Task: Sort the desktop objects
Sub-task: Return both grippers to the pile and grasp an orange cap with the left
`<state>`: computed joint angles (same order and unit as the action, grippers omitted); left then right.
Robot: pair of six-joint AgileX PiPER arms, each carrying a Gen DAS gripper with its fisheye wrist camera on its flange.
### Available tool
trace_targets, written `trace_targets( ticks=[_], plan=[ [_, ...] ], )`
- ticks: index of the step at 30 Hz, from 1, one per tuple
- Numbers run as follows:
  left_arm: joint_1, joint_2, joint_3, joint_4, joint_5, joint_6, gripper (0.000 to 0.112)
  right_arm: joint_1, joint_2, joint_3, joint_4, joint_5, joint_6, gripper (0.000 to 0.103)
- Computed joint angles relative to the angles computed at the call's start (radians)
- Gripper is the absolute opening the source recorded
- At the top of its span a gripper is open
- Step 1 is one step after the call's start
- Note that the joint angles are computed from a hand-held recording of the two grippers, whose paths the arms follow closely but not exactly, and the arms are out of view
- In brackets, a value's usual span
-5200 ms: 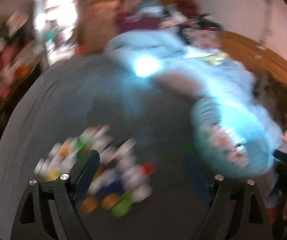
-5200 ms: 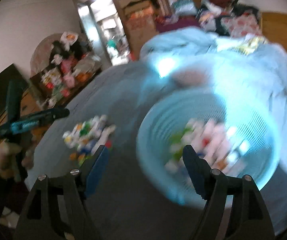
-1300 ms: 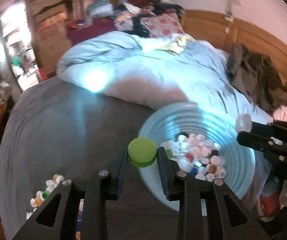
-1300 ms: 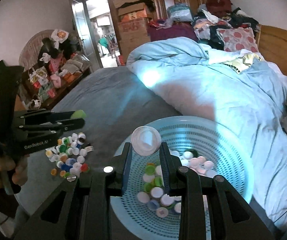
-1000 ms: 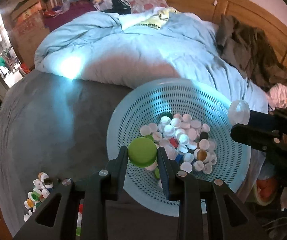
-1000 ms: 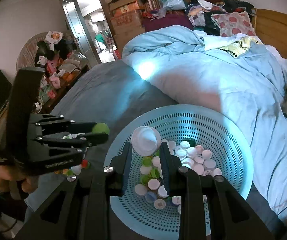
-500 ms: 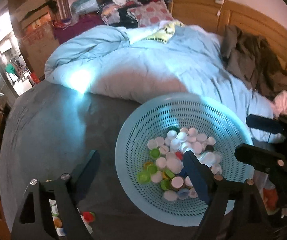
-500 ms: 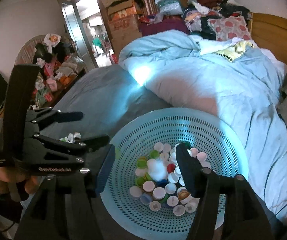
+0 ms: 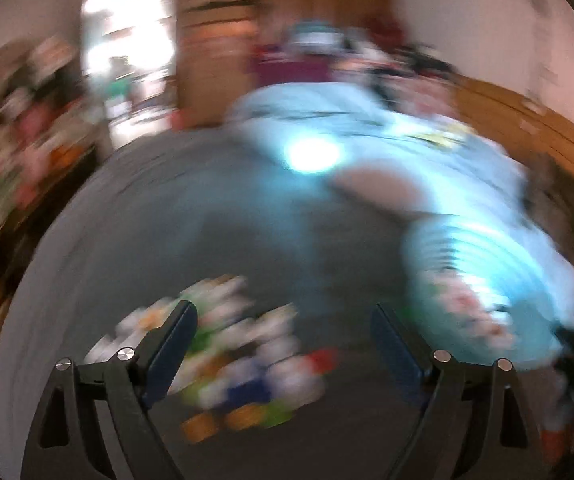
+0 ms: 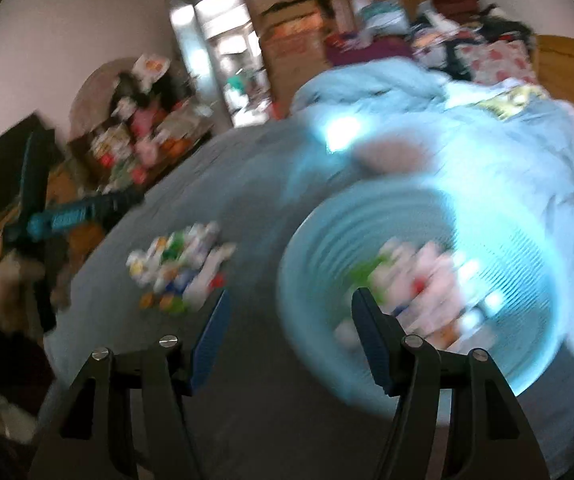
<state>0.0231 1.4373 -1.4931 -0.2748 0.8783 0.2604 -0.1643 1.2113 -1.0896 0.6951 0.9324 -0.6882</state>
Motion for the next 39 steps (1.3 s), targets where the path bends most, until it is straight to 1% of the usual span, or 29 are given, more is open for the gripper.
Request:
trace_targets(
  ticks=[1,2,3,6,8,10,13,16,17,20,23,24,25,27,28,29,30,31,32,33,34,35,39],
  plan=[
    [0.075,-0.025,0.078,-0.016,-0.037,0.029,0.091,0.083,-0.029,0.083,-0.039,-0.070,0.028,0.058],
    [0.167,-0.044,0.166,-0.021,-0.075,0.062,0.091,0.140,-0.032,0.130,-0.061,-0.105,0.052,0.058],
    [0.226,-0.046,0.217,-0.030,-0.094,0.093,0.091,0.171,-0.036,0.175,-0.060,-0.124,0.056,0.058],
    [0.322,-0.044,0.350,-0.023,-0.151,0.169,0.091,0.282,-0.025,0.254,-0.091,-0.198,0.128,0.058],
    [0.348,-0.036,0.415,-0.062,-0.175,0.259,0.089,0.372,-0.014,0.277,-0.172,-0.249,0.231,0.058],
    [0.339,-0.034,0.462,-0.097,-0.211,0.336,0.082,0.406,-0.003,0.279,-0.206,-0.256,0.262,0.058],
    [0.281,-0.002,0.468,-0.136,-0.237,0.370,0.080,0.440,-0.006,0.280,-0.268,-0.274,0.318,0.058],
    [0.207,0.022,0.456,-0.133,-0.257,0.332,0.080,0.427,-0.006,0.282,-0.271,-0.272,0.336,0.058],
    [0.185,0.049,0.440,-0.130,-0.267,0.323,0.080,0.430,-0.007,0.291,-0.275,-0.278,0.346,0.058],
    [0.149,0.102,0.399,-0.084,-0.253,0.269,0.080,0.448,0.005,0.287,-0.320,-0.283,0.403,0.058],
    [0.126,0.120,0.404,-0.069,-0.259,0.284,0.080,0.458,0.019,0.286,-0.324,-0.280,0.408,0.058],
    [0.119,0.117,0.408,-0.078,-0.258,0.308,0.077,0.468,0.023,0.287,-0.330,-0.282,0.417,0.058],
    [0.115,0.113,0.413,-0.091,-0.251,0.330,0.067,0.477,0.038,0.284,-0.329,-0.286,0.420,0.058],
    [0.109,0.114,0.412,-0.087,-0.248,0.323,0.058,0.473,0.079,0.262,-0.275,-0.275,0.375,0.058],
    [0.109,0.115,0.411,-0.081,-0.253,0.307,0.045,0.470,0.099,0.248,-0.248,-0.272,0.350,0.055],
    [0.115,0.112,0.416,-0.077,-0.268,0.285,0.034,0.469,0.126,0.224,-0.223,-0.276,0.327,0.048],
    [0.130,0.114,0.416,-0.106,-0.263,0.299,0.031,0.477,0.149,0.203,-0.216,-0.289,0.320,0.045],
    [0.149,0.117,0.418,-0.151,-0.260,0.333,0.031,0.482,0.171,0.182,-0.212,-0.305,0.313,0.040],
    [0.166,0.119,0.426,-0.198,-0.260,0.370,0.031,0.490,0.199,0.153,-0.214,-0.321,0.312,0.038],
    [0.172,0.119,0.432,-0.218,-0.263,0.388,0.031,0.493,0.232,0.119,-0.209,-0.329,0.304,0.037],
    [0.174,0.121,0.436,-0.228,-0.266,0.399,0.031,0.497,0.266,0.082,-0.208,-0.333,0.302,0.031],
    [0.174,0.122,0.438,-0.233,-0.269,0.403,0.031,0.501,0.299,0.045,-0.216,-0.336,0.306,0.029],
    [0.176,0.129,0.444,-0.262,-0.279,0.425,0.031,0.525,0.425,-0.098,-0.225,-0.329,0.297,0.029]
  ],
)
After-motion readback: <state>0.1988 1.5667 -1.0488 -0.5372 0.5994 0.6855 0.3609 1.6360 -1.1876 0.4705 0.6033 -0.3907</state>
